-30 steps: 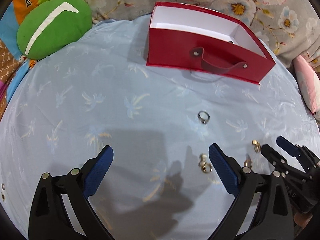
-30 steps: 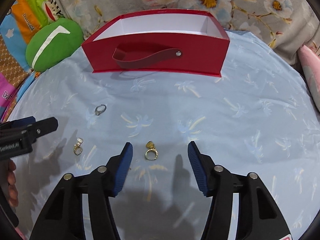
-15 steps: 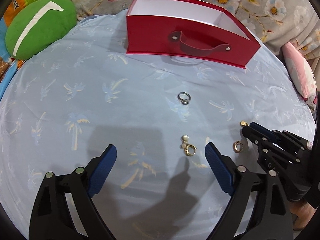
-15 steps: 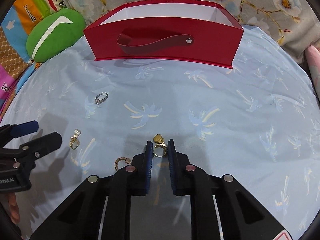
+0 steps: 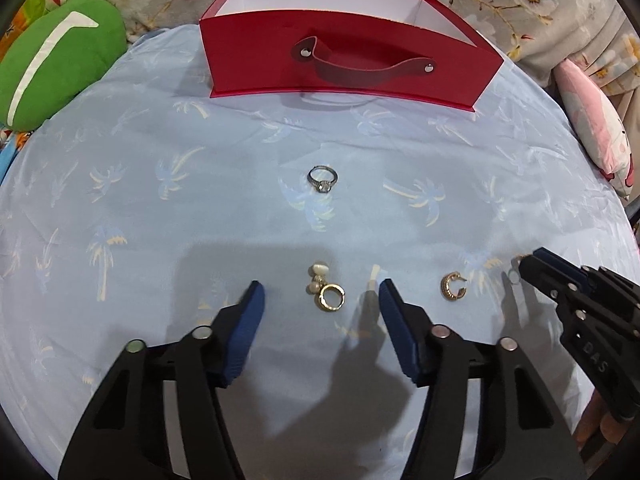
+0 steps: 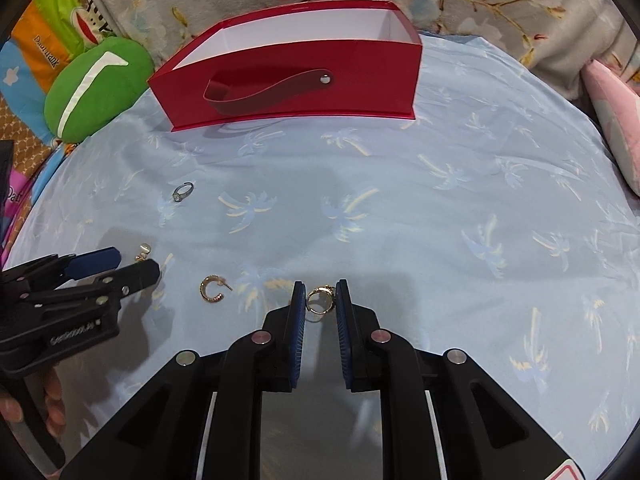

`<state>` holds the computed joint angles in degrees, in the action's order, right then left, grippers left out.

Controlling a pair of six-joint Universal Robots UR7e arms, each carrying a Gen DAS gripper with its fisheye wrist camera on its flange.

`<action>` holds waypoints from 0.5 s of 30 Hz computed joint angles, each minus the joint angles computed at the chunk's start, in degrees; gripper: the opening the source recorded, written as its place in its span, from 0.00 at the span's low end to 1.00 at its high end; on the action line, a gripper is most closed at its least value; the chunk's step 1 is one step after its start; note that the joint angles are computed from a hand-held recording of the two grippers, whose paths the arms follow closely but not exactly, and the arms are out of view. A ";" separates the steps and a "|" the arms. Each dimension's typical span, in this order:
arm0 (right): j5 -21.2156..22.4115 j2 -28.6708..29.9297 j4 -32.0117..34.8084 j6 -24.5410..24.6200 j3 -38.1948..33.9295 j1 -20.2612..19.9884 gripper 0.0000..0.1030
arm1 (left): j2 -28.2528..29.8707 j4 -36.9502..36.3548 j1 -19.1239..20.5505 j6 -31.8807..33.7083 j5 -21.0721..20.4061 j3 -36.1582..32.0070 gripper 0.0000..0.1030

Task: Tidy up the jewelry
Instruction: 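Close the right gripper on a gold ring while the left gripper closes on a gold earring, then carry the gold ring and earring into the red box and open both grippers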

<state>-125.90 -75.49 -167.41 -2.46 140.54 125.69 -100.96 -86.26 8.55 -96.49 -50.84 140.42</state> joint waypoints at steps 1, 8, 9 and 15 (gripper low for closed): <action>-0.03 -0.38 0.17 0.06 0.12 -0.03 0.13 | 0.32 0.29 0.13 0.06 0.11 -0.21 0.37; 0.51 -1.38 0.40 0.24 0.39 -0.40 0.13 | -2.34 -2.30 -0.06 1.61 -0.76 0.82 0.16; 0.64 -1.45 0.53 0.41 0.31 -0.29 0.13 | -3.20 -2.44 -0.21 1.17 -1.02 1.02 0.16; 1.40 -2.37 1.90 1.00 -1.02 1.61 0.13 | -6.45 2.61 -2.72 -2.11 -0.45 -0.83 0.16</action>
